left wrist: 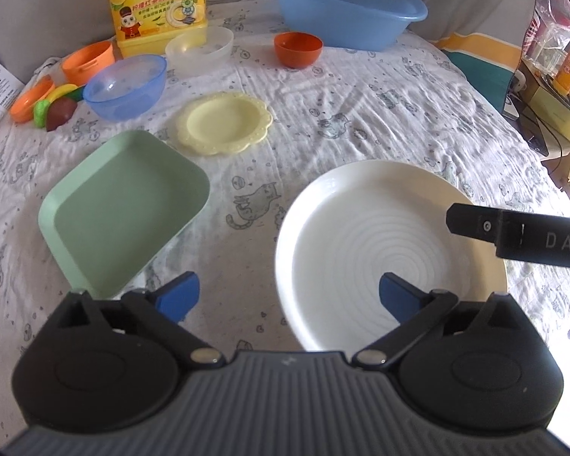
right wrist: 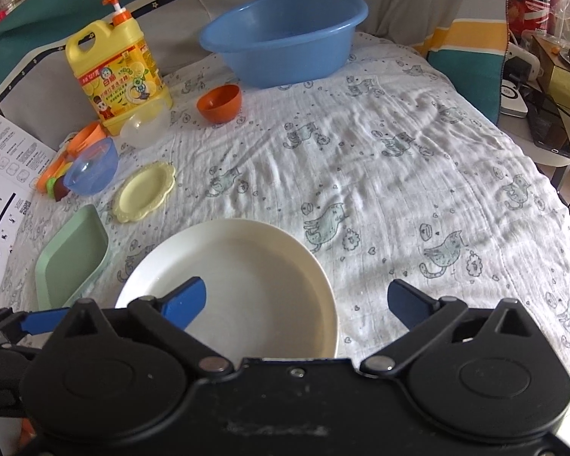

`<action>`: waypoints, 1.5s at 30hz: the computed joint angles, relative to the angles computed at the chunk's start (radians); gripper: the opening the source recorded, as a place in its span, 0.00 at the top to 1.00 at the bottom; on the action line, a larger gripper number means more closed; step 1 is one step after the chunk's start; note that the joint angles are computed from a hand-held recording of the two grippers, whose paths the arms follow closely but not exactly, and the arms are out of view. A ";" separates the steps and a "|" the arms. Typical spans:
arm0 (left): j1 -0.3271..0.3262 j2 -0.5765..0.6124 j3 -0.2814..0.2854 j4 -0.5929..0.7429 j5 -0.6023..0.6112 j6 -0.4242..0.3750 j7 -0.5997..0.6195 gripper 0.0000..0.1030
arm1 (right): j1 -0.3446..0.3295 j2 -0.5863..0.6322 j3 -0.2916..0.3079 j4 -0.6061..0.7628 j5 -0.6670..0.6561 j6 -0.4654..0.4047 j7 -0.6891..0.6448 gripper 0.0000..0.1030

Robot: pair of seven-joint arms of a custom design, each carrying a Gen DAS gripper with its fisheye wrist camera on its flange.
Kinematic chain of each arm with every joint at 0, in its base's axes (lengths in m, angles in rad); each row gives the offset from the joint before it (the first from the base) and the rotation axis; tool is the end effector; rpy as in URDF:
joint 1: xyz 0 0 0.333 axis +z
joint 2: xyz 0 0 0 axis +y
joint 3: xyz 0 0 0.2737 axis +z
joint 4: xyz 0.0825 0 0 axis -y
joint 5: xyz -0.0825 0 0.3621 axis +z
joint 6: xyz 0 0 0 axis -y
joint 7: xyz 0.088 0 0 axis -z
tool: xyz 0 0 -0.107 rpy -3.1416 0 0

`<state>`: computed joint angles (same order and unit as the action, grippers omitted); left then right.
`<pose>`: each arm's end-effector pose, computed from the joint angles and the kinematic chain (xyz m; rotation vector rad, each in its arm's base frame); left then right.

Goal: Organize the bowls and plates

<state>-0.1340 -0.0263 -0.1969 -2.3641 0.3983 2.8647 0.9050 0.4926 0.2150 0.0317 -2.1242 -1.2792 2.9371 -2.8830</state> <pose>0.4849 -0.1894 0.3652 -1.9089 1.9499 -0.6093 0.4521 0.3324 0.3190 -1.6194 1.8109 -0.4529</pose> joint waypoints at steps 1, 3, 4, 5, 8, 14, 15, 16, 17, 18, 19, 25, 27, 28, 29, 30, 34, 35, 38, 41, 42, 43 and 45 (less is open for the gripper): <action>-0.001 -0.002 0.000 -0.001 -0.002 0.001 0.002 0.00 | 0.000 -0.002 -0.001 -0.002 0.000 0.001 0.002 0.00; -0.002 -0.011 -0.002 -0.008 -0.012 0.007 0.013 0.00 | 0.001 -0.011 -0.001 -0.009 -0.009 0.000 0.015 0.00; -0.001 -0.015 -0.004 -0.011 -0.013 0.010 0.017 0.00 | 0.002 -0.015 0.000 -0.011 -0.016 -0.002 0.023 0.00; -0.001 -0.020 -0.006 -0.013 -0.014 0.012 0.021 0.00 | 0.001 -0.019 0.001 -0.013 -0.021 -0.003 0.029 0.00; 0.001 -0.030 -0.011 -0.020 -0.032 0.018 0.038 0.00 | -0.002 -0.032 0.006 -0.016 -0.041 -0.010 0.051 0.00; 0.010 -0.056 -0.017 -0.037 -0.080 0.028 0.070 0.00 | -0.014 -0.054 0.023 -0.019 -0.046 -0.013 0.065 0.00; 0.014 -0.062 -0.018 -0.042 -0.088 0.031 0.073 0.00 | -0.015 -0.057 0.025 -0.019 -0.046 -0.014 0.066 0.00; 0.017 -0.068 -0.020 -0.046 -0.096 0.033 0.076 0.00 | -0.016 -0.060 0.028 -0.018 -0.046 -0.014 0.067 0.00; 0.021 -0.074 -0.021 -0.050 -0.103 0.033 0.078 0.00 | -0.016 -0.063 0.031 -0.018 -0.041 -0.015 0.063 0.00; 0.025 -0.080 -0.023 -0.054 -0.109 0.034 0.079 0.00 | -0.017 -0.064 0.034 -0.016 -0.035 -0.015 0.057 0.00; 0.030 -0.087 -0.024 -0.059 -0.114 0.034 0.080 0.00 | -0.018 -0.064 0.036 -0.013 -0.026 -0.014 0.049 0.00; 0.073 -0.137 -0.033 -0.096 -0.134 0.040 0.071 0.00 | -0.010 -0.043 0.044 0.023 0.052 0.000 -0.025 0.00; 0.091 -0.156 -0.035 -0.111 -0.141 0.040 0.067 0.00 | -0.003 -0.033 0.042 0.040 0.079 0.005 -0.052 0.00; 0.100 -0.166 -0.035 -0.119 -0.147 0.038 0.067 0.00 | -0.001 -0.025 0.041 0.050 0.096 0.012 -0.069 0.00; 0.111 -0.177 -0.036 -0.127 -0.151 0.036 0.065 0.00 | 0.001 -0.017 0.041 0.061 0.119 0.019 -0.091 0.00; 0.125 -0.189 -0.039 -0.135 -0.149 0.035 0.058 0.00 | 0.004 -0.007 0.039 0.072 0.140 0.030 -0.110 0.00; 0.190 -0.243 -0.048 -0.178 -0.143 0.036 0.028 0.00 | 0.017 0.045 0.038 0.128 0.266 0.061 -0.226 0.00; 0.205 -0.254 -0.046 -0.188 -0.147 0.036 0.025 0.00 | 0.021 0.058 0.039 0.143 0.297 0.068 -0.258 0.00; 0.253 -0.282 -0.043 -0.217 -0.158 0.039 0.010 0.00 | 0.017 0.105 0.067 0.188 0.417 0.084 -0.385 0.00; 0.297 -0.290 -0.038 -0.236 -0.174 0.040 -0.002 0.00 | 0.019 0.152 0.094 0.243 0.517 0.070 -0.499 0.00; 0.309 -0.288 -0.035 -0.237 -0.179 0.038 -0.003 0.00 | 0.022 0.169 0.100 0.264 0.545 0.063 -0.534 0.01; 0.321 -0.284 -0.035 -0.238 -0.181 0.037 -0.006 0.00 | 0.027 0.189 0.104 0.287 0.569 0.060 -0.565 0.04; 0.347 -0.267 -0.043 -0.234 -0.168 0.041 -0.020 0.00 | 0.021 0.229 0.129 0.337 0.638 0.048 -0.644 0.08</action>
<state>0.2135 -0.2936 -0.2401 -2.5977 0.2299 2.9061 0.8853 0.5133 0.4443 0.1610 -1.7875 -0.6410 2.9856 -3.5268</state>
